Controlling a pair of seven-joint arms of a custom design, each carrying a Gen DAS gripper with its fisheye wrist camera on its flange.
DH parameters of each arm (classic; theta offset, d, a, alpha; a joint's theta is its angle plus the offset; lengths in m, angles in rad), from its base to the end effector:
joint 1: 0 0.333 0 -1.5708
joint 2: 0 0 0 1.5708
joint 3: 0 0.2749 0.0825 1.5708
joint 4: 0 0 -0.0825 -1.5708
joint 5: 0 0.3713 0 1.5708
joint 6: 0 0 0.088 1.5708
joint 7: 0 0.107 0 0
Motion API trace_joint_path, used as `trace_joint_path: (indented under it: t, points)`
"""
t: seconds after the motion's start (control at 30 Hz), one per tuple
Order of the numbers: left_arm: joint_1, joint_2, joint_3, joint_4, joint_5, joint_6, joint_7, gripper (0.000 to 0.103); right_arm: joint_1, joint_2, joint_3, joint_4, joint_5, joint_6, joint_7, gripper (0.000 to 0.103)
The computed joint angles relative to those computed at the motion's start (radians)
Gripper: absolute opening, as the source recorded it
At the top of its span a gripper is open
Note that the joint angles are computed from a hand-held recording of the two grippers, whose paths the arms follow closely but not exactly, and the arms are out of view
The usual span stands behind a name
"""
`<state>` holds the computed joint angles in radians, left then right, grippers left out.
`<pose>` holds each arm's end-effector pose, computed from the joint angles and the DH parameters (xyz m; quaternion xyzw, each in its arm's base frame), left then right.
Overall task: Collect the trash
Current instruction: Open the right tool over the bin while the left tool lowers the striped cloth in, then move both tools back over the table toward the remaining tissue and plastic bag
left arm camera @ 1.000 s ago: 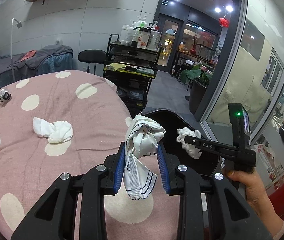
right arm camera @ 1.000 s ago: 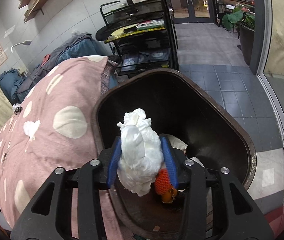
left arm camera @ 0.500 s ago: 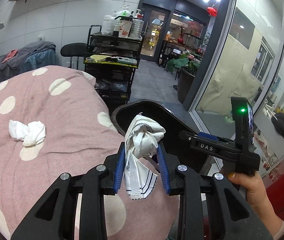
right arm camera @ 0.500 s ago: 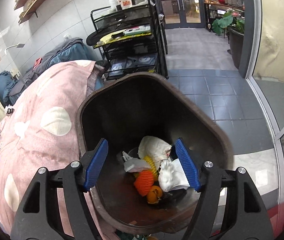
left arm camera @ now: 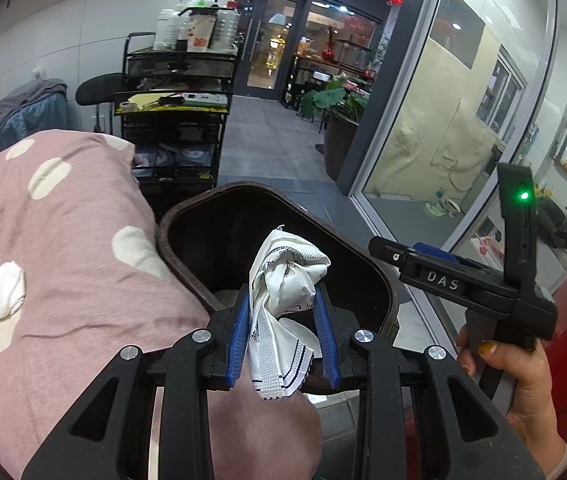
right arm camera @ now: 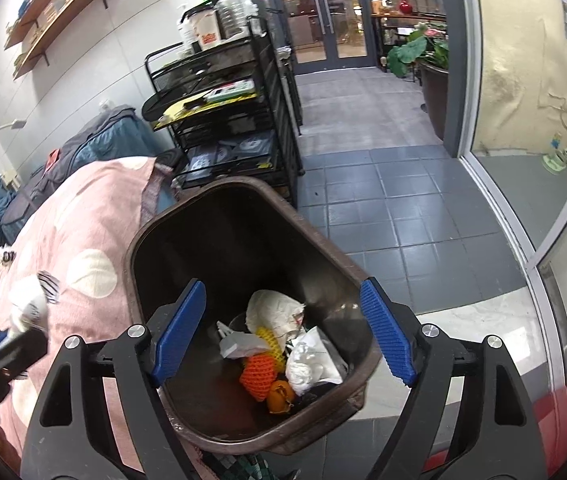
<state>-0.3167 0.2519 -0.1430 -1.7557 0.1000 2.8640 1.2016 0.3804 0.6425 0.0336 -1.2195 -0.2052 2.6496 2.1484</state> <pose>0.5908 -0.2890 0.4942 -0.5916 0.6901 -0.3818 0.1670 0.6855 0.2989 0.4627 -0.6390 0.6637 -0.1775 0.3459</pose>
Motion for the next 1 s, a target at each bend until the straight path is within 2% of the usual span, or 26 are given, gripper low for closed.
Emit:
trace_joint_path:
  t: [0.2,0.6,0.67,0.77,0.83,1.0]
  points:
    - [-0.01,0.077,-0.007,0.097,-0.012,-0.054,0.039,0.031,-0.003,-0.025,-0.019,-0.033,-0.019,0.001,0.023,0.08]
    - [-0.036,0.191,0.011,0.248,-0.01,-0.163,0.073,0.031,-0.029,-0.047,-0.017,-0.076,-0.025,0.011,0.037,0.08]
    - [-0.038,0.209,0.012,0.274,-0.007,-0.179,0.078,0.035,-0.031,-0.051,-0.018,-0.08,-0.029,0.011,0.036,0.08]
    - [-0.049,0.227,0.024,0.303,0.01,-0.202,0.073,0.049,-0.039,-0.061,-0.013,-0.097,-0.023,0.02,0.031,0.083]
    - [-0.058,0.229,0.033,0.307,0.025,-0.207,0.055,0.067,-0.043,-0.07,-0.012,-0.112,-0.021,0.028,0.029,0.083]
    - [-0.064,0.22,0.039,0.291,0.044,-0.187,0.041,0.081,-0.053,-0.085,0.0,-0.141,-0.008,0.047,0.013,0.085]
